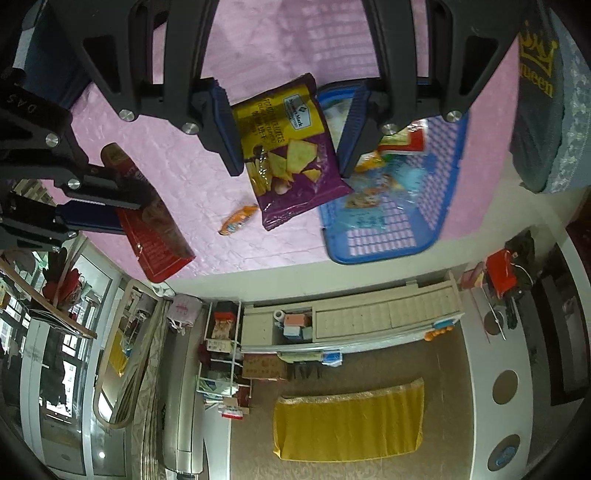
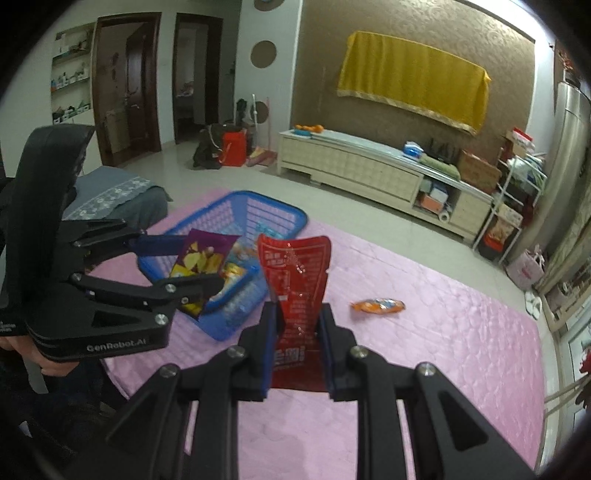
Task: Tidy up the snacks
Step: 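Carry the chip bag over the basket and release it with the left gripper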
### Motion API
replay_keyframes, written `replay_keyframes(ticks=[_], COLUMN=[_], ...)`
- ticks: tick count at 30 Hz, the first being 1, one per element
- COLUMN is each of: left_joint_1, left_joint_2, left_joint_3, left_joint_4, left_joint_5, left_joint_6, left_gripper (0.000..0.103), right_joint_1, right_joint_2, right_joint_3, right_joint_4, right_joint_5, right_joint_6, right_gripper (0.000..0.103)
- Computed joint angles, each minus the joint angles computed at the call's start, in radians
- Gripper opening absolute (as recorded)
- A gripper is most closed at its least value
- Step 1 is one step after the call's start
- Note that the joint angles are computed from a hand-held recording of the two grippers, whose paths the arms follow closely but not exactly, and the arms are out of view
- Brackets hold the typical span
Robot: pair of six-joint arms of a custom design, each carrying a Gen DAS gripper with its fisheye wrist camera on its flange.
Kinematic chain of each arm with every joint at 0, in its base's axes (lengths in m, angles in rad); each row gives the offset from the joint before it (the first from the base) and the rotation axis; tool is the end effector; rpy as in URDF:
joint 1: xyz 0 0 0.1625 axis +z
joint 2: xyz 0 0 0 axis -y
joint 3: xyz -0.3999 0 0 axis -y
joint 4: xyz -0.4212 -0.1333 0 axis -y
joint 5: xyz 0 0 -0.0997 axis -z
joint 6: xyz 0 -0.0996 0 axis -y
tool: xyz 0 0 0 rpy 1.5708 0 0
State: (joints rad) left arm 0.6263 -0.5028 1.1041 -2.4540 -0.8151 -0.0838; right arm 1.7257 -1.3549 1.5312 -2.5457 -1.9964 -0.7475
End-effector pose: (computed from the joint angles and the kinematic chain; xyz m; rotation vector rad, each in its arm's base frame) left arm -0.5411 -0.6403 0.0750 0.9152 2.3313 -0.7971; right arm 0.1890 -0.6131 0.4874 0.8475 -2.2496 0.8151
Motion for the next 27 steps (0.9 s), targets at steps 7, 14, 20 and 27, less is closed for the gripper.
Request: replay_keyframes(ticks=[7,14,20,27], left_joint_1=[0.017,0.06,0.107,0.153], left_joint_2=[-0.038,-0.027,-0.007,0.024], left_joint_3=[0.005,-0.057,-0.101,-0.131], left_joint_4=[-0.01,0.046,0.103,0.141], left_joint_5=[0.035,0.042,0.011,-0.04], left_joint_6=[0.065,0.099,0.057,0.055], left_gripper=[0.049,0.049,0.049,0.049], right_joint_1=[0.034,0.033,0.019,0.002], right_joint_2=[0.059,0.15,0.24,0.291], right_joint_3=[-0.044,-0.122,-0.201,-0.232], right_joint_4=[0.023,0.067,0.128,0.161], right_joint_5=[0.02,0.05,0.039,0.012], right_joint_6=[0.039,0.073,0.094,0.117], right_gripper=[0.026,0.026,0.026,0.026])
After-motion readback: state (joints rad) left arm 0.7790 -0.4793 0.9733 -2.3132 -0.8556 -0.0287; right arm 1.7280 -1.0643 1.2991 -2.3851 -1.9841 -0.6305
